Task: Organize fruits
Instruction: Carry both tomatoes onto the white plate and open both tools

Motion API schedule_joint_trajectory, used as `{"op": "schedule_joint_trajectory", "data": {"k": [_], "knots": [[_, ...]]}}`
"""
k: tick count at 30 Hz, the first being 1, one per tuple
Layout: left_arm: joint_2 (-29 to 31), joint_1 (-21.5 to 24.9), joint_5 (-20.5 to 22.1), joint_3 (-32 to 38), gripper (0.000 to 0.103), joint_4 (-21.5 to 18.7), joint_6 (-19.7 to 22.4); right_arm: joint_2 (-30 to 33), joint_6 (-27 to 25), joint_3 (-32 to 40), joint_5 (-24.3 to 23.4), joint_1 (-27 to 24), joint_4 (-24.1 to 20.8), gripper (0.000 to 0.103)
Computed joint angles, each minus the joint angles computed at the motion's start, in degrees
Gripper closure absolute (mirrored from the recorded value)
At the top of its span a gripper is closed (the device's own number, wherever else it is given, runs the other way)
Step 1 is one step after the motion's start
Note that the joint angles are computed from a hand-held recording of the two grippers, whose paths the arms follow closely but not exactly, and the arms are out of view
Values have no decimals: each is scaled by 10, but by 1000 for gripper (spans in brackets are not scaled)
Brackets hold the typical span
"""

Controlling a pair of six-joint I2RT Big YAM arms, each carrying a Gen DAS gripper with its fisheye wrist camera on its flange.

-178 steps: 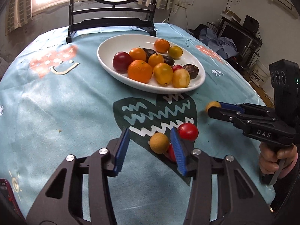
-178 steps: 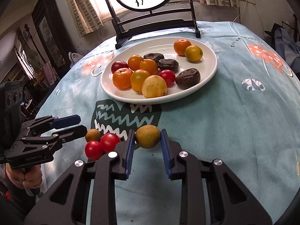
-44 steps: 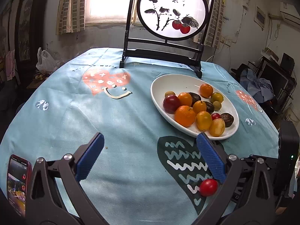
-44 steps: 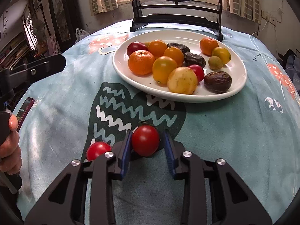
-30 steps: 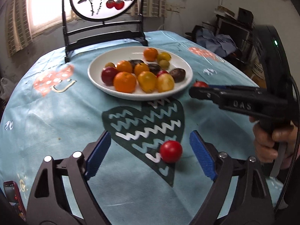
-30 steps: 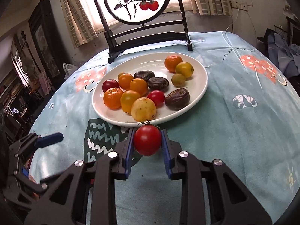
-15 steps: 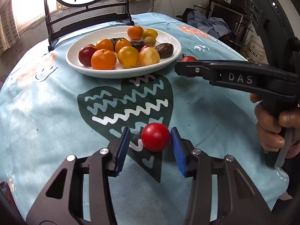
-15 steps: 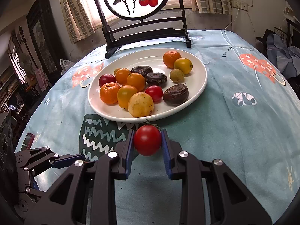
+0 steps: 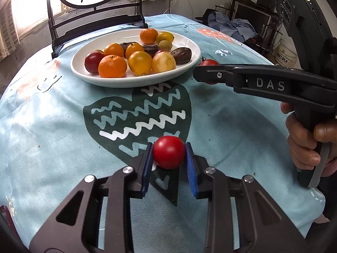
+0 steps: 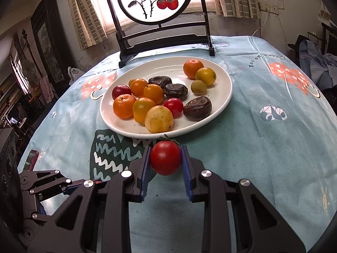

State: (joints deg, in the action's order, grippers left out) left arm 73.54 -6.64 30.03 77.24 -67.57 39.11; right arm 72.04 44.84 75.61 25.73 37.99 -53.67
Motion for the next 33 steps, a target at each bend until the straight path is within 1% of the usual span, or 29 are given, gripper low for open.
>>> {"op": "schedule_joint_trajectory", "data": {"k": [3,5,7,9,11,12,13,15,18,20,22,24,27,29,31,32,33], "knots": [[-4,5,10,0,73,4,-10,1,-18,1,9,9,9,75],[-10,7,12,-4,73,15,-17,1,-31,1,13,16,17,75],[-13,12,22,-1,73,16,-25,-3,-39,-3,10,20,31,75],[-5,19,47,17,73,-3,-29,-12,-41,-11,-1,21,53,75],[16,24,76,53,73,-33,-38,-15,-47,-11,7,21,63,75],[24,23,82,70,73,-35,-46,-16,-50,-8,19,20,67,75],[28,20,79,83,73,-24,-57,-17,-52,-6,25,17,72,75],[43,9,64,112,73,2,-90,-20,-49,-1,22,2,82,75],[79,-6,51,163,73,22,-142,-13,-51,17,16,-26,86,75],[104,-20,29,193,73,41,-169,-1,-59,30,9,-47,88,75],[137,-33,7,229,73,45,-191,15,-64,44,-10,-70,88,75],[170,-45,-20,263,73,47,-205,31,-66,54,-24,-89,87,75],[213,-57,-57,308,73,35,-216,52,-68,63,-54,-113,88,75],[229,-61,-67,321,73,32,-218,62,-73,66,-67,-122,89,75],[234,-63,-83,323,72,37,-223,69,-81,69,-75,-126,87,75],[233,-64,-92,319,60,42,-226,71,-83,70,-76,-126,85,74],[230,-64,-101,313,46,49,-233,72,-82,70,-79,-127,81,70]]}}
